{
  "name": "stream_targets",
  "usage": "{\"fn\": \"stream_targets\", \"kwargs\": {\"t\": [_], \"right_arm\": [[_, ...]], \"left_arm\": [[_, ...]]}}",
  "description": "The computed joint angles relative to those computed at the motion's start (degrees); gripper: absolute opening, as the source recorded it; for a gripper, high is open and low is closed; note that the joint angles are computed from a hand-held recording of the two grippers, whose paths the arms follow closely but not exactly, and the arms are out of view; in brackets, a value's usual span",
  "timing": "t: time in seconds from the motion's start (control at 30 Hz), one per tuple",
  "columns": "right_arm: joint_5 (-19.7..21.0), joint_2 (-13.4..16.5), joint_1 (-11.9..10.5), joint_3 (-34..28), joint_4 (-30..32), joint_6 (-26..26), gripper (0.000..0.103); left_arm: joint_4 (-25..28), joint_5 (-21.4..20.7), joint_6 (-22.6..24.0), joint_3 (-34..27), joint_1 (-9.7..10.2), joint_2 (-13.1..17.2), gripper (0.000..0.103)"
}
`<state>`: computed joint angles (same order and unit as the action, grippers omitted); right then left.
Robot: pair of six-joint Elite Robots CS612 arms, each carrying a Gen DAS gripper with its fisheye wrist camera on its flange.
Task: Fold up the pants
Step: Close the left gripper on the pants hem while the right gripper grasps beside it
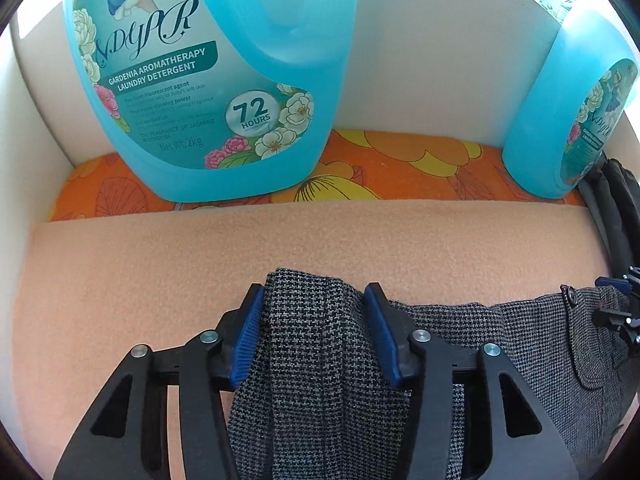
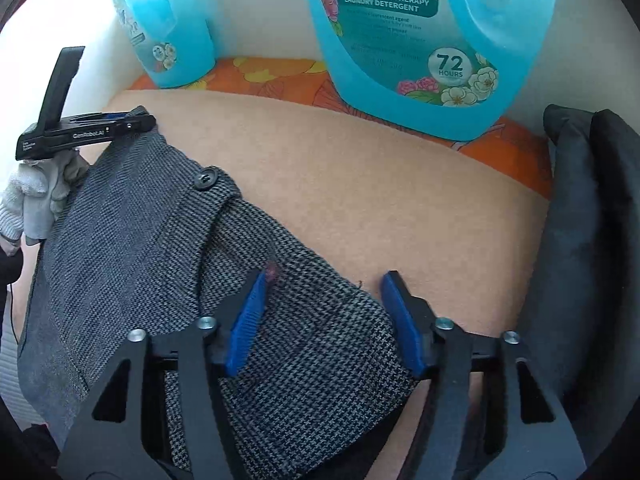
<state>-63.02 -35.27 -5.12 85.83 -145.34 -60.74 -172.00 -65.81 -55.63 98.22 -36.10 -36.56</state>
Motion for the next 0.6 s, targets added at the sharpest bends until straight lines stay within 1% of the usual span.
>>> {"fn": "stream_targets", "kwargs": {"t": [0.03, 0.07, 0.13, 0.17, 0.27, 0.4, 0.47, 0.53, 0.6], "right_arm": [[0.1, -0.2, 0.0, 0.2, -0.1, -0.3, 0.042], [0.6, -0.4, -0.1, 0.5, 0.0, -0.6, 0.033], [1.7, -1.1, -0.3, 1.2, -0.2, -0.9, 0.021], [2.2, -1.5, -0.4, 1.7, -0.6, -0.9, 0.019], [3.9, -2.8, -0.9, 3.2, -1.7, -1.4, 0.015], [6.4, -5.1, -1.8, 6.2, -3.9, -2.3, 0.013], [7.6, -6.4, -2.3, 7.8, -5.1, -2.9, 0.012], [8.7, -7.7, -2.8, 9.4, -7.6, -3.3, 0.012], [10.2, -9.1, -3.5, 10.8, -8.1, -3.6, 0.011]], "left_arm": [[-0.2, 0.1, -0.1, 0.0, -0.03, 0.0, 0.042], [-0.7, 0.2, -0.1, 0.1, -0.05, 0.0, 0.037], [-1.3, 0.0, -0.4, 1.2, -0.09, -0.8, 0.036], [-1.6, 0.1, -0.4, 1.6, -0.20, -1.0, 0.035], [-2.6, 1.3, -0.7, 2.2, -0.66, -1.4, 0.033], [-5.4, 3.0, -0.7, 4.1, -1.51, -2.7, 0.033], [-7.0, 4.4, -0.5, 5.4, -2.22, -3.8, 0.033], [-8.3, 5.9, -0.2, 6.5, -2.78, -4.8, 0.033], [-10.4, 7.0, -0.6, 8.1, -3.43, -6.0, 0.033]]}}
